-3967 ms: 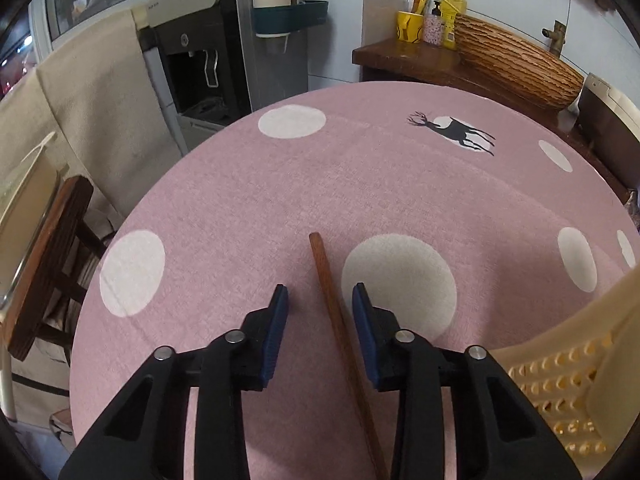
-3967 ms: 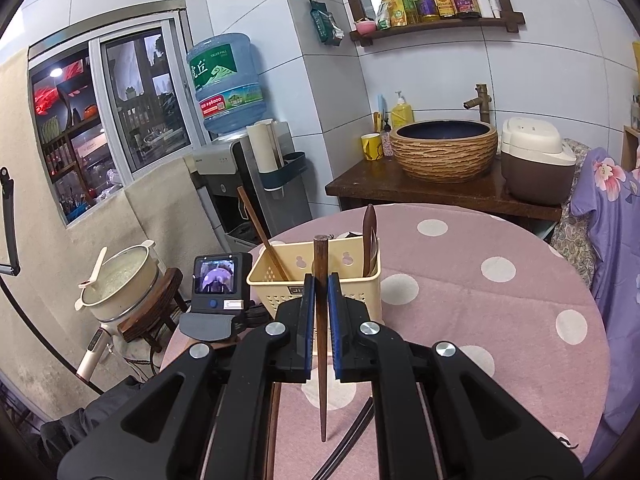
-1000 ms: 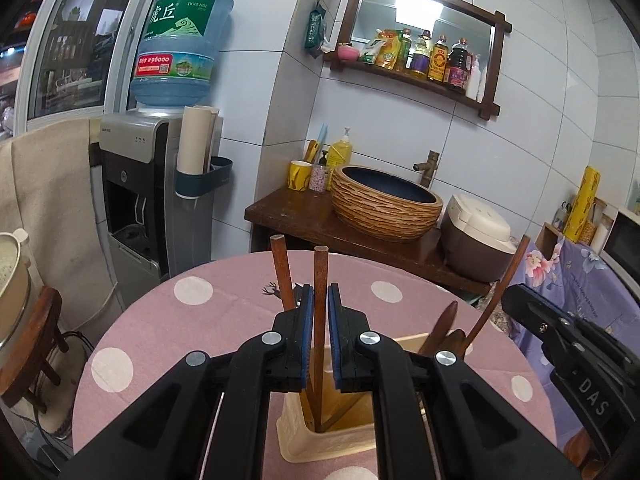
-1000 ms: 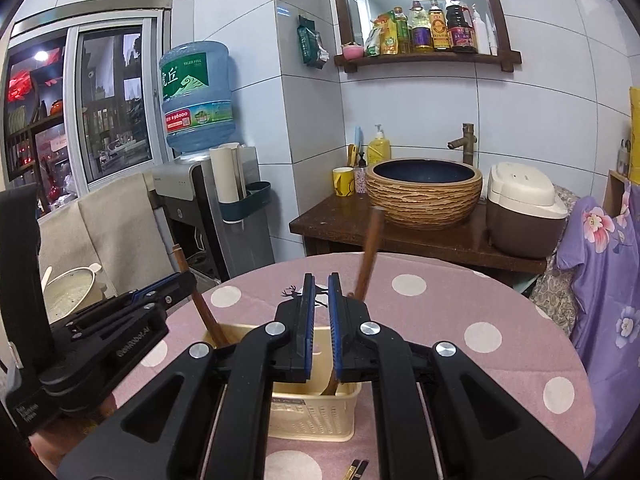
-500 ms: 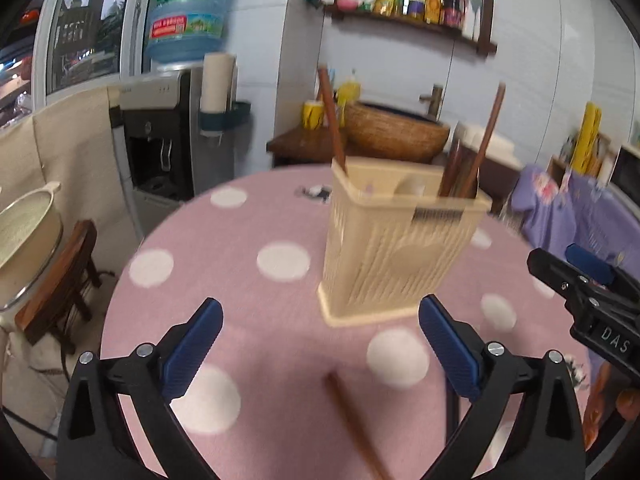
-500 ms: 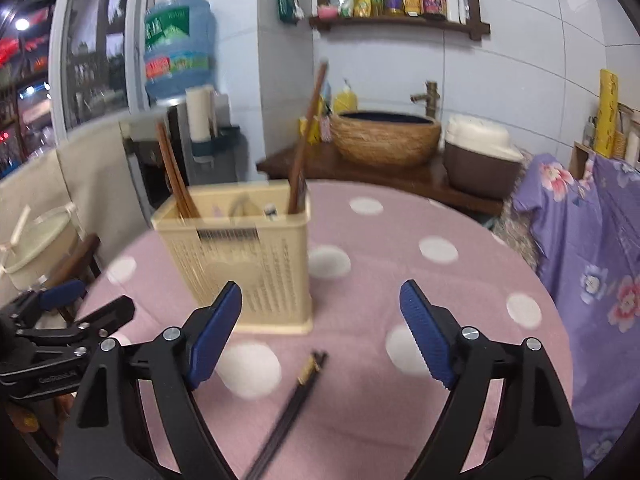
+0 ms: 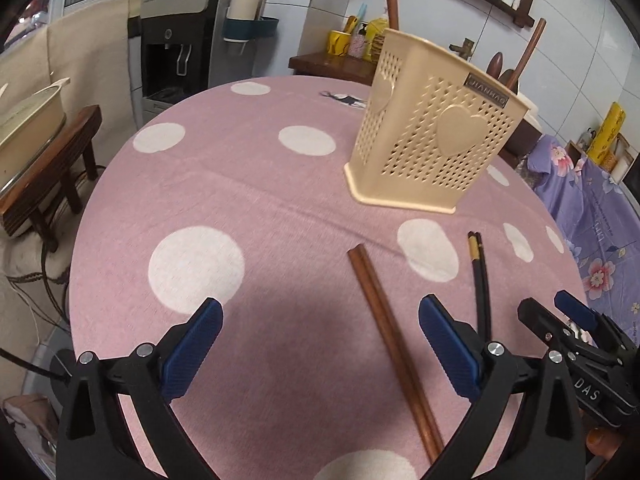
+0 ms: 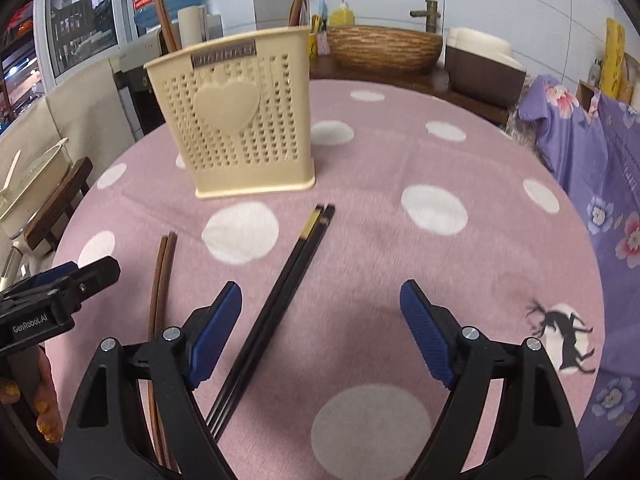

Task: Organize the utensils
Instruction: 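Move both grippers back to the remaining chopsticks on the table, then grasp a brown wooden chopstick with the left gripper while the right gripper grasps a black chopstick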

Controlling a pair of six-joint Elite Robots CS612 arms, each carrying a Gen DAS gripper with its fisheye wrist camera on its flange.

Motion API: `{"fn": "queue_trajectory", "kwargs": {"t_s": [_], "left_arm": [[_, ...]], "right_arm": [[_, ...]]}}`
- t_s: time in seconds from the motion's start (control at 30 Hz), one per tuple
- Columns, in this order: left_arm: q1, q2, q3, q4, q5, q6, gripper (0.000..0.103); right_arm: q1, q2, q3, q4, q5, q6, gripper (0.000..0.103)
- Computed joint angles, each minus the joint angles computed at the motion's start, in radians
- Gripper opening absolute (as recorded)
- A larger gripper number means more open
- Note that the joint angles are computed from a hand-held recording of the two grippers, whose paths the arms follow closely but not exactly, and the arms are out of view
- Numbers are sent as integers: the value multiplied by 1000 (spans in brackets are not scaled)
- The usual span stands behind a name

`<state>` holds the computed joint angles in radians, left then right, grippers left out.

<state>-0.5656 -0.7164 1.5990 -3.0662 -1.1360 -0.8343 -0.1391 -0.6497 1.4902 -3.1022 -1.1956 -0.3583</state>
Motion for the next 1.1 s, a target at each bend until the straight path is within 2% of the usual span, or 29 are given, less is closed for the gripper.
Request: {"fn": "queue_trajectory", "kwargs": {"t_s": [0.17,0.43,0.57,0.7,0.8,0.9,1.1], "left_arm": [[-15,-2,7,35,20,36,95],[-22,6,-5,60,-4,79,75],[-23,10,-12,68,-17,86,71],[-31,19,-30,98,8,100,65],[-31,20,-33,103,13,99,64],[-32,25,-45,115,19,101,64],[-28,23,-42,113,18,90,61]], "right_arm": [[8,-6,28,-19,-35,-22,81],[17,-3,29,0,-97,-37,81],[21,-1,23,25,-113,-48,81],[24,5,12,40,-132,-46,81],[24,9,2,49,-159,-43,81],[18,12,-12,93,-121,-25,81],[16,11,-8,72,-95,-8,81]]}}
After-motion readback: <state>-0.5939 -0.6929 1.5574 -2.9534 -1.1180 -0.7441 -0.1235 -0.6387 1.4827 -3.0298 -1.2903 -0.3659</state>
